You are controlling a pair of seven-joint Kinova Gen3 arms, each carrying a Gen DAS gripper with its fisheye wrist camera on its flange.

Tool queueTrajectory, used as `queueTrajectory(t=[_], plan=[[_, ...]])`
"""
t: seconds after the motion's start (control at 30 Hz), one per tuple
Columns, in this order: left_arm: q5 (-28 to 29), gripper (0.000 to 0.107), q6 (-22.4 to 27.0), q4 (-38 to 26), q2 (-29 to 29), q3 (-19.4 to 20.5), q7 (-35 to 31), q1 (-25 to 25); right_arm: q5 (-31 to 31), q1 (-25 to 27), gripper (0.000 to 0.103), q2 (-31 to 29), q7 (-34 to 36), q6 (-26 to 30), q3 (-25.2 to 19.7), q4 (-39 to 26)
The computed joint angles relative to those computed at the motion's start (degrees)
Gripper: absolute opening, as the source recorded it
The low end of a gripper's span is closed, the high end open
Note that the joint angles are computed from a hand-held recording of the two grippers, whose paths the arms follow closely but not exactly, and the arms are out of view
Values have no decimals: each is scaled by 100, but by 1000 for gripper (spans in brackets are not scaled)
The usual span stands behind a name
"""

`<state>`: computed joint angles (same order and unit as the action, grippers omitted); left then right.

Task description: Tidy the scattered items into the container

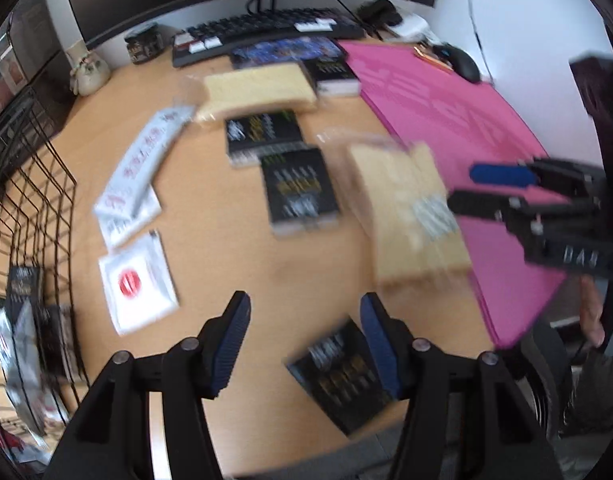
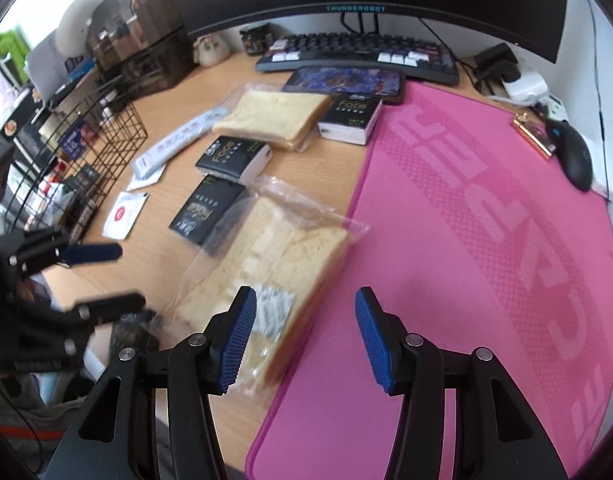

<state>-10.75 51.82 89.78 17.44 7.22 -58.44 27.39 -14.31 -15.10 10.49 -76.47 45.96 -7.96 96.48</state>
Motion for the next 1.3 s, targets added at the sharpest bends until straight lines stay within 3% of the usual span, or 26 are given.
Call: queueTrajectory(t=[0.1,0.2,0.4,0.5,0.6,0.87,1.13,1.3], plan=[[58,63,-29,182,-75,41,173,94,-147,35,50,-312,141,-19,-41,292],[43,63,-26,303,-115,82,333,197,81,-171,50,-547,74,-36,-32,565],[-119,64,-309,481,-128,88,510,264,-131,-121,50,-700,179,-48,15,857],[-21,65,-410,566,-103,143,294,79,-258,-73,50,-734,263,-59,54,870],[-349,65,-243,501,-12,-100,451,247,-251,-80,50,-684,243,-63,59,822],[-155,64,-412,556,-97,-108,281,-258,-213,-117,50,-476,193,-59,20,669],[-255,66,91,448,-454,69,696,-16,-258,-92,50,-437,206,-66,-4,588],[-244,68,-60,660,-429,37,1003,61,-284,-127,50,-508,293,-94,-35,661]])
